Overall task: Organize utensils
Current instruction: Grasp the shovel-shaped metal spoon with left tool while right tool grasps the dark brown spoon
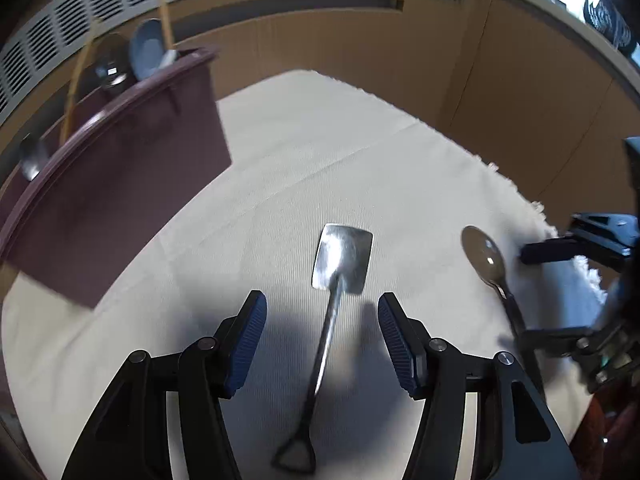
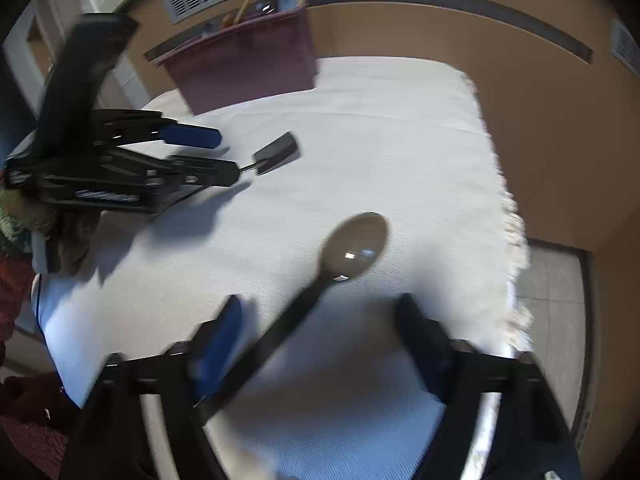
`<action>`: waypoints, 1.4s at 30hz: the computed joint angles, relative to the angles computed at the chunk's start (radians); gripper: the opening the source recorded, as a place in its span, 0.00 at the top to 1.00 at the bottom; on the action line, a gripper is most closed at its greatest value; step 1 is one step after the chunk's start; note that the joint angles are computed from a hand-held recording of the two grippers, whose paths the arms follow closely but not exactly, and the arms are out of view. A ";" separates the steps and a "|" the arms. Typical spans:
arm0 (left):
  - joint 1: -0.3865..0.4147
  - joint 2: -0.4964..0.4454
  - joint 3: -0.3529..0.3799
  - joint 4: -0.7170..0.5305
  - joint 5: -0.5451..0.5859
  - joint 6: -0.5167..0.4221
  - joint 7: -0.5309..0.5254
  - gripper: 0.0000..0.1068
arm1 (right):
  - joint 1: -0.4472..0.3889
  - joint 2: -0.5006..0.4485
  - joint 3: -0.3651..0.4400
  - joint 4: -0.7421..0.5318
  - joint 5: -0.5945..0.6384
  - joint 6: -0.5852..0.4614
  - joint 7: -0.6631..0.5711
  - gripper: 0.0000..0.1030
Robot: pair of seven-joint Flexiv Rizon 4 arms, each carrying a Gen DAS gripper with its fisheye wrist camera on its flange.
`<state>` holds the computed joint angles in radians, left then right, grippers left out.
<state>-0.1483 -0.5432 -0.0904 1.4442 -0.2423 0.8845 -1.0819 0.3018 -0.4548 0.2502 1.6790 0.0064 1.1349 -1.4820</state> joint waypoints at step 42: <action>0.025 0.341 0.061 0.547 -0.011 0.707 -0.600 0.69 | 0.292 0.032 -0.402 0.121 -0.527 0.476 0.609 0.71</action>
<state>-0.1229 -0.2022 -0.0297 1.9908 -0.2532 1.5911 -1.6820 0.5942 -0.4227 -0.1513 1.8004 -0.5208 1.6110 -0.8729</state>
